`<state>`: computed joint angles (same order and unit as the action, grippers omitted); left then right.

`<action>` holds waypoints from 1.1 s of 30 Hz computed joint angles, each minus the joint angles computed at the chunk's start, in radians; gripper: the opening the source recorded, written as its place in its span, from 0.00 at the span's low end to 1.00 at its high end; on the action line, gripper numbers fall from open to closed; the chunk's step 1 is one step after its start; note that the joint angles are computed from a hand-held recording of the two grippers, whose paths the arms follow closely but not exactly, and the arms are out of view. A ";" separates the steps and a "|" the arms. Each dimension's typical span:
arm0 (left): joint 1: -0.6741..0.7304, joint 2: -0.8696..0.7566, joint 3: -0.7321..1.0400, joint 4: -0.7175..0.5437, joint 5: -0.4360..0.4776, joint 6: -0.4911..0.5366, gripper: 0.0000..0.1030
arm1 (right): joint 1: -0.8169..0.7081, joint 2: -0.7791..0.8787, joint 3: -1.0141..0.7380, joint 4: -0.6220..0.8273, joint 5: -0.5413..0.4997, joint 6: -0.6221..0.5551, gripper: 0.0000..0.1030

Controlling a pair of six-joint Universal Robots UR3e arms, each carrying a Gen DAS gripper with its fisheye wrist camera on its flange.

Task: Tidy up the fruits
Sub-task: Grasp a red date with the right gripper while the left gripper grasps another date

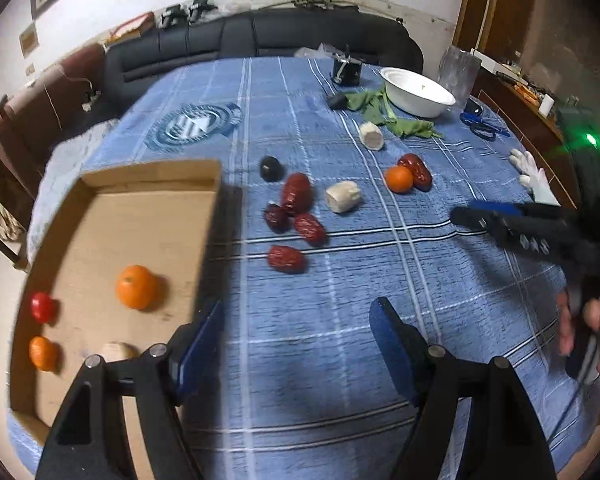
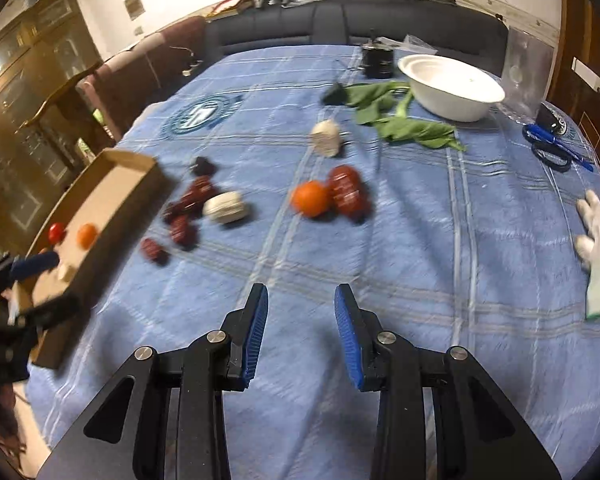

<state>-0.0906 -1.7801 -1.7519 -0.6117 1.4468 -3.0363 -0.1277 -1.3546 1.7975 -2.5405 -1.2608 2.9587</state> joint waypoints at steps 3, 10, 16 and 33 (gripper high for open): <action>-0.022 -0.043 0.034 -0.004 0.020 -0.036 0.75 | -0.030 0.089 -0.092 0.013 0.023 -0.015 0.33; -0.056 -0.139 0.127 -0.028 0.041 -0.083 0.75 | -0.032 0.324 -0.363 0.077 0.010 -0.066 0.33; -0.056 -0.193 0.185 -0.056 0.036 -0.094 0.75 | -0.018 0.432 -0.504 0.108 0.013 -0.151 0.33; -0.010 -0.303 0.267 -0.053 -0.058 -0.100 0.32 | -0.084 0.191 -0.175 -0.017 0.084 -0.283 0.28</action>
